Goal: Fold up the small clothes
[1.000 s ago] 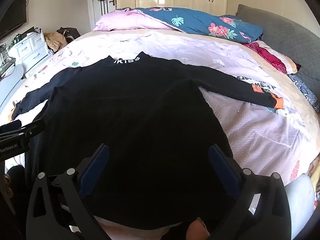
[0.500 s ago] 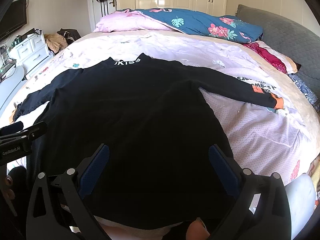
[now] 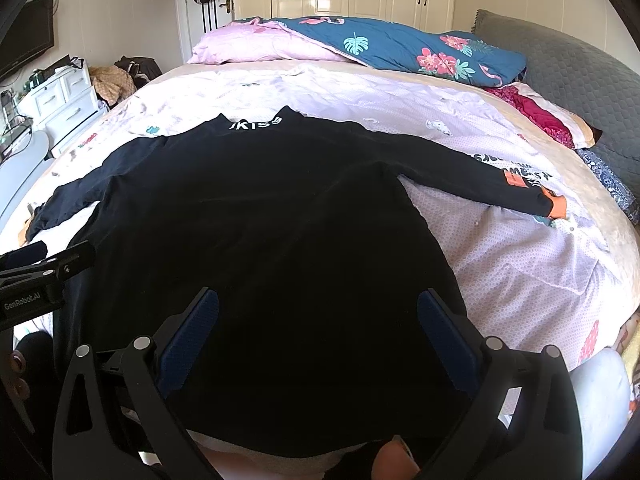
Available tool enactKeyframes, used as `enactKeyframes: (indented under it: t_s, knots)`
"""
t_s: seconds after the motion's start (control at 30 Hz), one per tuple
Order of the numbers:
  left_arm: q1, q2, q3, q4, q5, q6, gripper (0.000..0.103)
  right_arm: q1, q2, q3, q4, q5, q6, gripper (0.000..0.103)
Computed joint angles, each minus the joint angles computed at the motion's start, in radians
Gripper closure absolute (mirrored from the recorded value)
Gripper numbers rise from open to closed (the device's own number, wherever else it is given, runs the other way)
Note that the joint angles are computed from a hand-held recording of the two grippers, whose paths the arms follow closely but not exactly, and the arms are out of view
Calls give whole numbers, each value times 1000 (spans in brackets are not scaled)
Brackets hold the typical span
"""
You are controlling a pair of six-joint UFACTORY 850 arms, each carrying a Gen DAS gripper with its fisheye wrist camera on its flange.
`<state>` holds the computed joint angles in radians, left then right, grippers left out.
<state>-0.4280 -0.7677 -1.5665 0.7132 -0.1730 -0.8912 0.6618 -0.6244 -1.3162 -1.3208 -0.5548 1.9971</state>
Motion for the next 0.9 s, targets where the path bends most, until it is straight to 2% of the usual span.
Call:
enactKeyframes:
  t_s: [0.9]
  knots:
    - [1,-2,-8,13,5,-1,8,0,2,-1,-3,-9,1,4]
